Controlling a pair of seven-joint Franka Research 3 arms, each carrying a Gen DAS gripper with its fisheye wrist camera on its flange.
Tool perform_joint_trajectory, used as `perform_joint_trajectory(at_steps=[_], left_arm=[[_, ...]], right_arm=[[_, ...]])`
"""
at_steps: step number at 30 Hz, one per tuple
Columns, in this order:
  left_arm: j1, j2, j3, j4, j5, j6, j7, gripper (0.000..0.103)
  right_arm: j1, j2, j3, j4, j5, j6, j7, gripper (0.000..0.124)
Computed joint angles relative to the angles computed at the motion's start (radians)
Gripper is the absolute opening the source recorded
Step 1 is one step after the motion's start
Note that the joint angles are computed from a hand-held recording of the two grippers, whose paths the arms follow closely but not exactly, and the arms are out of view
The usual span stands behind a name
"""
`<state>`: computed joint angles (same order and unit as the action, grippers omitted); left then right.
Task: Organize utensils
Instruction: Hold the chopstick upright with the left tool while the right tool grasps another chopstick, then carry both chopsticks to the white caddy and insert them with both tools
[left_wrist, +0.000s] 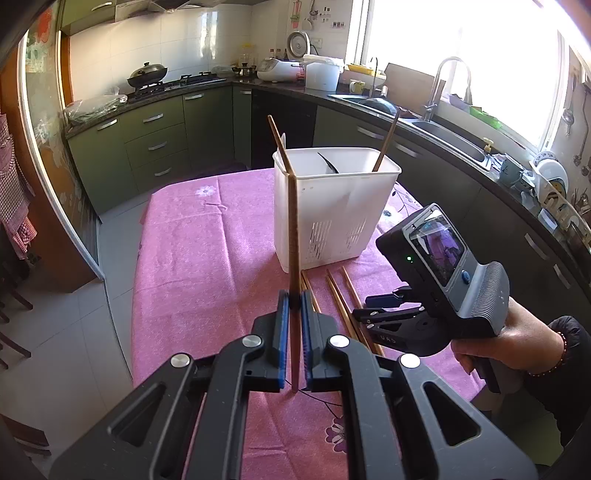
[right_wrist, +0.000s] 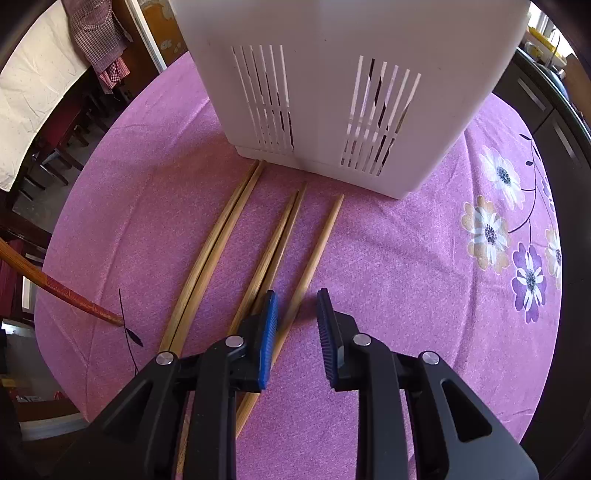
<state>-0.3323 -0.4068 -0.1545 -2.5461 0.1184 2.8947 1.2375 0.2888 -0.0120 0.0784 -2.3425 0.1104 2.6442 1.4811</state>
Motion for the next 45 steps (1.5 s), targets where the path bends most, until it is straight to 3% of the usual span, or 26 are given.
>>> perform_joint_trajectory(at_steps=[6,10,13,19,23,26,31,45], left_arm=[[-0.003,-0.007,0.008,-0.004,-0.005,-0.005,0.01,0.007],[-0.002,-0.005,0.012,0.0,-0.009,-0.012,0.017,0.007],[0.003,-0.004,0.009,0.004,-0.008,-0.019,0.018,0.007],[0.017,-0.005,-0.003,0.007,0.002,-0.029,0.006,0.007],[0.022,-0.006,-0.011,0.012,0.012,-0.042,-0.004,0.007],[0.025,-0.007,-0.017,0.015,0.022,-0.048,-0.012,0.007],[0.028,-0.012,-0.025,0.016,0.037,-0.056,-0.026,0.007],[0.017,-0.023,-0.021,0.008,0.046,-0.051,-0.028,0.007]], right_arm=[[-0.002,-0.016,0.0,-0.039,-0.053,0.065,0.026,0.007],[-0.007,-0.075,-0.022,-0.102,0.097,0.109,-0.107,0.007],[-0.002,-0.156,-0.035,-0.159,0.201,0.161,-0.2,0.007],[0.067,-0.426,-0.129,-0.305,0.431,0.252,-0.43,0.007],[0.07,-0.575,-0.135,-0.38,0.453,0.301,-0.456,0.007],[0.061,-0.651,-0.155,-0.412,0.441,0.265,-0.46,0.007],[0.054,-0.719,-0.162,-0.456,0.44,0.248,-0.457,0.007],[0.091,-0.708,-0.19,-0.464,0.459,0.275,-0.484,0.007]])
